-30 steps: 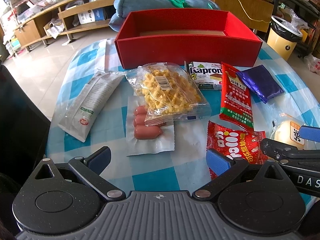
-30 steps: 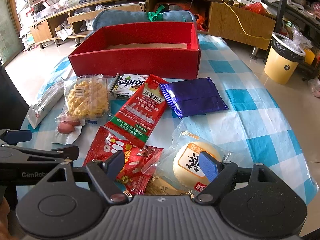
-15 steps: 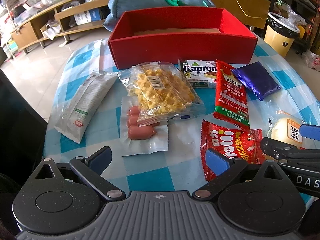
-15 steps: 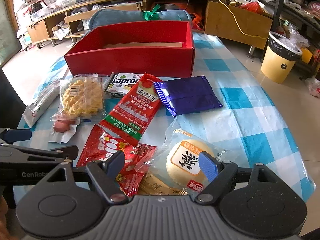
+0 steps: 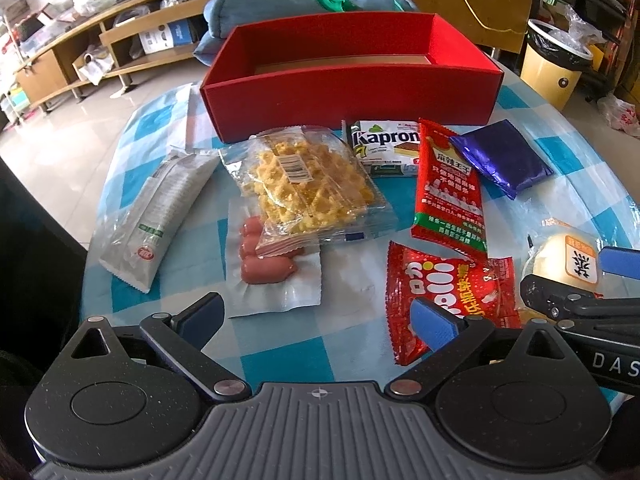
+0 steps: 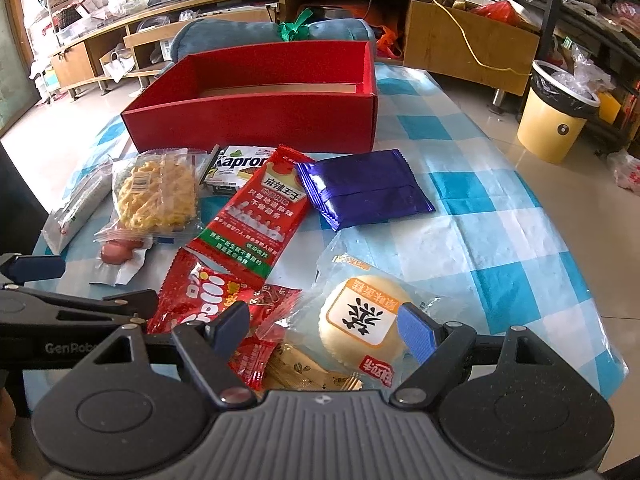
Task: Organize snacks
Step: 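Grasp the red spicy-strip packet with the left tool while the right tool grasps the wrapped bun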
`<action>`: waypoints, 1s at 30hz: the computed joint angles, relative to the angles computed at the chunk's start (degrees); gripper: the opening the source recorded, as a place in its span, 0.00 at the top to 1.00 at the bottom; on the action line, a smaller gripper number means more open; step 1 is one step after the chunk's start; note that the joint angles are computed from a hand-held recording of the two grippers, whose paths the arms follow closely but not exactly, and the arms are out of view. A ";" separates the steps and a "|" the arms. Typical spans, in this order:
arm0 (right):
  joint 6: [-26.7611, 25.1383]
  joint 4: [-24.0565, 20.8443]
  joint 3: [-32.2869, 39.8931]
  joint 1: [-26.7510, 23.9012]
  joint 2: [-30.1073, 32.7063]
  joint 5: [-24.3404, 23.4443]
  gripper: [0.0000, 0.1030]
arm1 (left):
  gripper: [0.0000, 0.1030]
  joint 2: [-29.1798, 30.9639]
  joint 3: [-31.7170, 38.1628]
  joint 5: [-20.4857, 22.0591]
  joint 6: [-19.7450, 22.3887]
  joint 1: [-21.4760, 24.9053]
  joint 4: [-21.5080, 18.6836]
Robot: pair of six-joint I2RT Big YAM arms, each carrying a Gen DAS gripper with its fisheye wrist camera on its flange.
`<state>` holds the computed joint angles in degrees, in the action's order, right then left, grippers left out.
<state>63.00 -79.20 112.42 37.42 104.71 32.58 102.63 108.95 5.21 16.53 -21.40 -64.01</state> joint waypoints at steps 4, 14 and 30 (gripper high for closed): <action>0.44 0.41 -1.33 -0.17 -0.91 -0.27 0.26 | 0.02 0.31 0.41 0.70 0.65 -0.25 -0.41; 0.99 0.18 -4.45 -1.70 -3.11 -3.92 0.26 | 0.01 4.88 7.16 2.92 1.70 -1.29 -5.86; 8.12 5.98 -10.55 -3.74 -6.91 -8.01 0.23 | 0.01 17.32 25.90 3.84 2.11 -5.80 -15.09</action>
